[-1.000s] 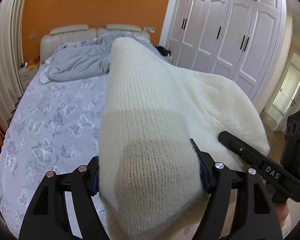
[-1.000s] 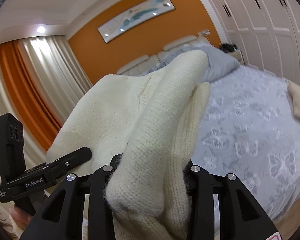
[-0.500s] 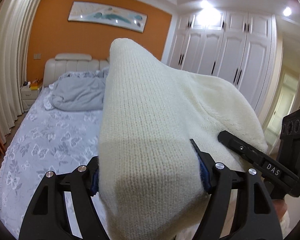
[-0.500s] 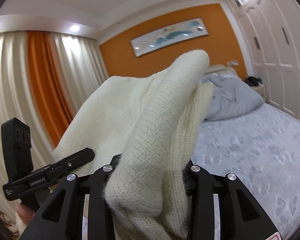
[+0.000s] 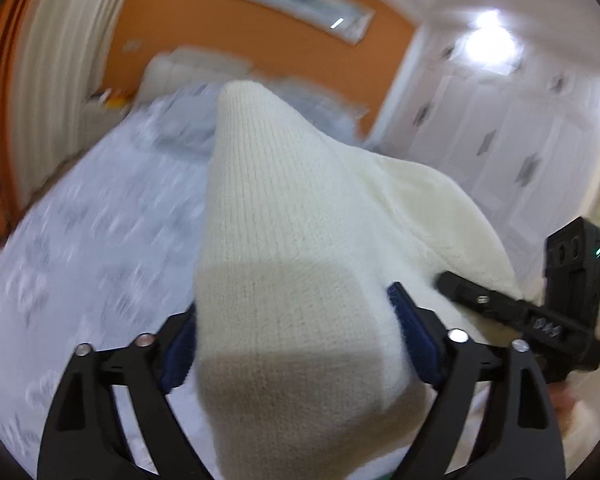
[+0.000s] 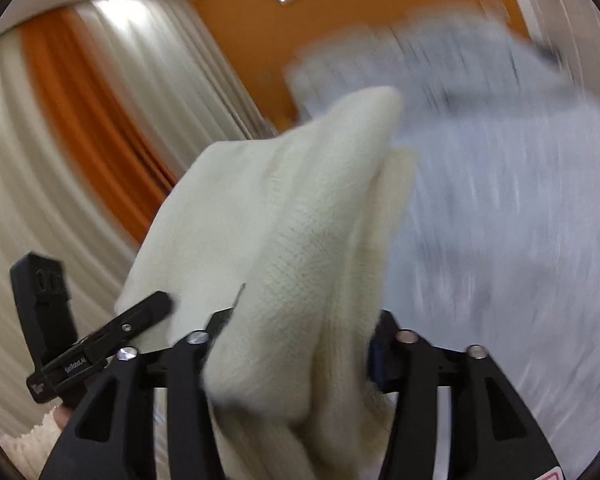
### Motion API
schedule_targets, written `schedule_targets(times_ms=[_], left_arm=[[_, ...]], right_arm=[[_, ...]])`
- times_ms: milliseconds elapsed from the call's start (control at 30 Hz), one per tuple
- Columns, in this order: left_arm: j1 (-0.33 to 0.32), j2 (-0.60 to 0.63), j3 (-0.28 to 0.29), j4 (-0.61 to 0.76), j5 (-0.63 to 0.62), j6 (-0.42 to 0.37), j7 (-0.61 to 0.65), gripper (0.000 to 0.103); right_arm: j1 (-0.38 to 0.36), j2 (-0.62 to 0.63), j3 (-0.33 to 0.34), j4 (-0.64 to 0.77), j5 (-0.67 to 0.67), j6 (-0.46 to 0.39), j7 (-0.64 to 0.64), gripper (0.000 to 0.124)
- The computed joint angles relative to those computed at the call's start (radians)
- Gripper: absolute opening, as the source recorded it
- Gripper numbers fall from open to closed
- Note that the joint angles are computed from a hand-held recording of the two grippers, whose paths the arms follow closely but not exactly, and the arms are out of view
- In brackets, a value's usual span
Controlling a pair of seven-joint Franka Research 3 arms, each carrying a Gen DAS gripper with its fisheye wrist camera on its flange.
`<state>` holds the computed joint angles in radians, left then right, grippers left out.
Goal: Fold small clothes
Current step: 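Lower the folded cardigan onto the bed and open both tools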
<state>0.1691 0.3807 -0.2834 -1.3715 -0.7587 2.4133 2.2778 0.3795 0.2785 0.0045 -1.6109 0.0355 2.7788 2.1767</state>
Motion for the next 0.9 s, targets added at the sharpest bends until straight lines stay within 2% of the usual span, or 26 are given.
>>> schedule_targets(times_ms=[33,67,100,133,167,200,267,367,433,500,533,567,600,667,700,800,833,900], left_arm=[[-0.036,0.029,0.039,-0.029,0.091,0.045,-0.050,0.088],[-0.070,0.055,0.086,-0.042,0.205,0.049,-0.146,0.084],[-0.092,0.081,0.128,-0.041,0.304,0.007,-0.245,0.068],[-0.088,0.094,0.136,-0.034,0.340,-0.036,-0.291,0.062],[-0.055,0.087,0.114,-0.052,0.355,-0.057,-0.320,0.062],[-0.049,0.050,0.126,-0.106,0.334,-0.030,-0.330,0.063],[-0.014,0.005,0.096,-0.157,0.310,0.008,-0.321,0.063],[-0.011,-0.026,0.063,-0.163,0.304,0.019,-0.285,0.064],[-0.028,-0.006,0.048,-0.129,0.320,-0.003,-0.260,0.064],[-0.075,0.019,0.059,-0.109,0.403,-0.006,-0.274,0.064],[-0.099,0.045,0.072,-0.090,0.456,-0.019,-0.304,0.064],[-0.111,0.058,0.088,-0.091,0.486,-0.041,-0.325,0.064],[-0.133,0.101,0.107,-0.057,0.555,-0.082,-0.394,0.063],[-0.130,0.154,0.108,-0.011,0.585,-0.169,-0.460,0.066],[-0.111,0.156,0.094,-0.016,0.560,-0.177,-0.474,0.068],[-0.108,0.123,0.088,-0.057,0.592,-0.136,-0.474,0.070],[-0.112,0.118,0.089,-0.061,0.612,-0.131,-0.469,0.070],[-0.121,0.097,0.090,-0.089,0.645,-0.106,-0.463,0.070]], right_arm=[[0.017,0.027,-0.026,-0.002,-0.026,-0.078,0.064,0.048],[0.048,0.038,-0.063,-0.031,-0.091,-0.160,0.158,0.044],[0.051,0.029,-0.065,-0.051,-0.112,-0.187,0.192,0.035],[0.049,0.005,-0.059,-0.097,-0.121,-0.173,0.216,0.030],[0.039,-0.027,-0.043,-0.144,-0.115,-0.138,0.212,0.027],[0.035,-0.041,-0.031,-0.155,-0.125,-0.129,0.199,0.021],[0.031,-0.026,-0.007,-0.088,-0.152,-0.182,0.140,0.017],[0.040,0.060,0.010,0.059,-0.165,-0.243,0.076,0.017],[0.042,0.135,0.014,0.159,-0.140,-0.288,0.048,0.016],[0.035,0.198,0.011,0.214,-0.107,-0.329,0.026,0.016],[0.034,0.231,0.013,0.251,-0.087,-0.376,0.015,0.016],[0.016,0.296,0.030,0.318,-0.037,-0.472,-0.015,0.016],[0.001,0.335,0.041,0.349,0.005,-0.523,-0.038,0.013],[0.006,0.325,0.030,0.319,0.030,-0.494,-0.037,0.012],[0.015,0.315,0.020,0.326,0.028,-0.506,-0.025,0.013],[0.058,0.244,-0.020,0.260,-0.045,-0.433,0.012,0.014],[0.084,0.228,-0.045,0.253,-0.102,-0.443,0.040,0.014],[0.082,0.235,-0.042,0.265,-0.121,-0.486,0.049,0.014]])
